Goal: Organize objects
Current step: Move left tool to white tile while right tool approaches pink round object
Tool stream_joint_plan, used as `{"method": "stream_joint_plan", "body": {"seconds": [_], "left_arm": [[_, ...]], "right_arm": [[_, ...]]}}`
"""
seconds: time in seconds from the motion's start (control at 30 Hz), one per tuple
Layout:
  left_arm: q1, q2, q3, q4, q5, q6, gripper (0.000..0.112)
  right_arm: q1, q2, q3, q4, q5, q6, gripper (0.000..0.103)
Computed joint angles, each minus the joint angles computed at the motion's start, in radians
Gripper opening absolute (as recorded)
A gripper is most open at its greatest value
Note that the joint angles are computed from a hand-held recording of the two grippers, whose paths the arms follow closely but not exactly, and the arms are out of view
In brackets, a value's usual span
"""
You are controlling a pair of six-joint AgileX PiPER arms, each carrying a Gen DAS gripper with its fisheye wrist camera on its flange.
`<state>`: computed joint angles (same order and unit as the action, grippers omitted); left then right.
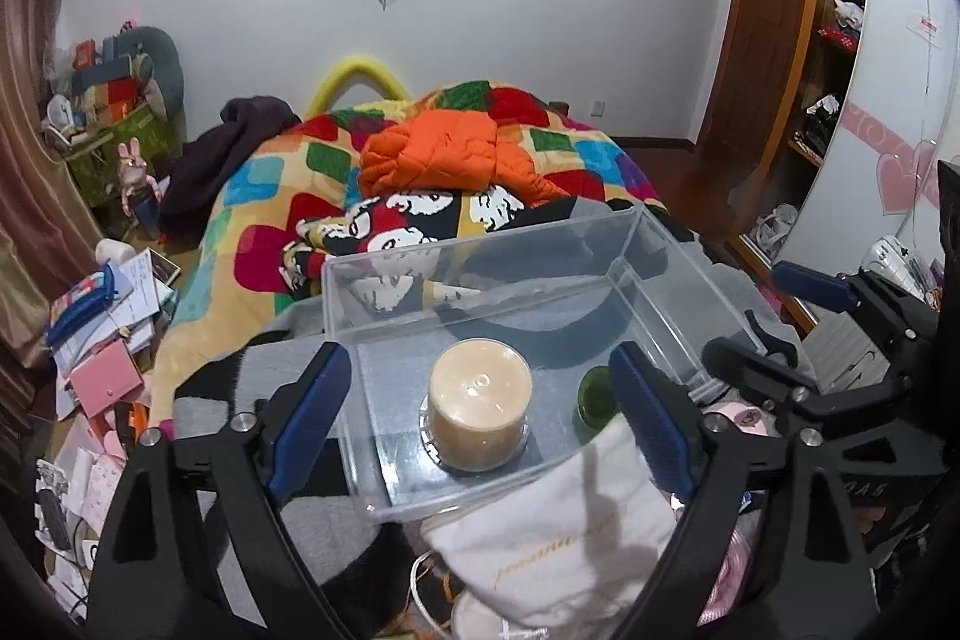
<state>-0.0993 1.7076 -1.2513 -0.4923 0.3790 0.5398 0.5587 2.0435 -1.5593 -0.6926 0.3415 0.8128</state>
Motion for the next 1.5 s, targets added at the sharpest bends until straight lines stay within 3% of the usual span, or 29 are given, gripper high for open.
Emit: {"method": "stream_joint_plan", "body": {"seconds": [0.33,0.87,1.03,1.27,1.5], "left_arm": [[0.052,-0.107,0.135,-0.111,-0.030,0.132,0.090],[0.166,-0.163,0.309,-0.292,-0.038,0.368,0.091],[0.209,-0.158,0.357,-0.370,-0.026,0.452,0.090],[0.232,-0.140,0.404,-0.372,-0.031,0.475,0.090],[0.243,-0.127,0.456,-0.401,-0.033,0.510,0.090]], "right_arm": [[0.007,-0.124,0.173,-0.275,-0.027,0.298,0.087],[-0.010,-0.185,0.325,-0.413,-0.048,0.469,0.087],[-0.021,-0.180,0.353,-0.403,-0.063,0.474,0.087],[-0.046,-0.176,0.403,-0.388,-0.094,0.494,0.087],[-0.060,-0.141,0.398,-0.219,-0.108,0.343,0.087]]}}
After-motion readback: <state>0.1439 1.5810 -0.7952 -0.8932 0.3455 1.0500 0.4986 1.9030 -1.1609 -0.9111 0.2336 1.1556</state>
